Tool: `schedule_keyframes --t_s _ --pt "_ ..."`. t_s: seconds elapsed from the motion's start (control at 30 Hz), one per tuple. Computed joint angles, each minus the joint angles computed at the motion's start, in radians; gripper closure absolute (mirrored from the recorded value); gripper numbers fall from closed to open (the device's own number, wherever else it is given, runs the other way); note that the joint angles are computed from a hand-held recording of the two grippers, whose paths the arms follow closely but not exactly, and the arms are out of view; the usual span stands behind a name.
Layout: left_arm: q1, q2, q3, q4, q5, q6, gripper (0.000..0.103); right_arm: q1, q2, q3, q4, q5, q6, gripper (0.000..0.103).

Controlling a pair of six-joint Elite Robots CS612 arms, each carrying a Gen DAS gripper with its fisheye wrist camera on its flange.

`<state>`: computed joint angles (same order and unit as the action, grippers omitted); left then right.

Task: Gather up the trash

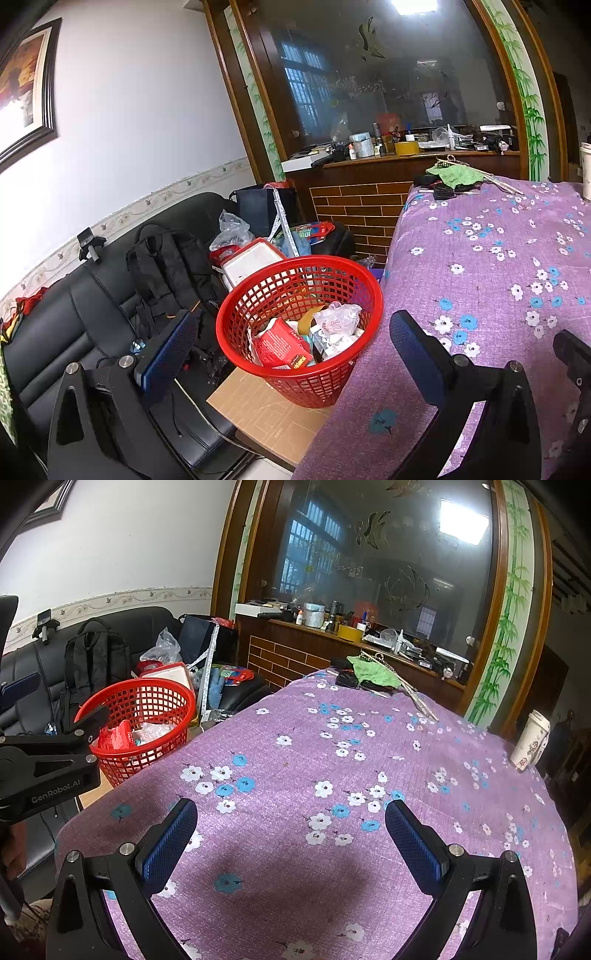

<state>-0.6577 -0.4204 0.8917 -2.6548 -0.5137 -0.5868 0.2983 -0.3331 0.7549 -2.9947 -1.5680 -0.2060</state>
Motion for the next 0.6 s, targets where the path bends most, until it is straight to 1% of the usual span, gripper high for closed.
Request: schedule_keyframes --t_s 0.37,0.53,0.6 --pt "0.0 0.002 -0.005 0.013 -0.011 -0.005 0.0 -0.001 0.001 -0.002 0.007 0.002 0.006 0.0" --pt "0.0 0.006 -0.013 0.003 -0.01 0.019 0.0 -0.001 0.005 -0.009 0.014 -0.004 0.006 0.0" --pt "0.001 0.009 -0.026 -0.01 -0.031 0.043 0.0 -0.005 0.004 -0.004 0.004 -0.006 0.023 0.0"
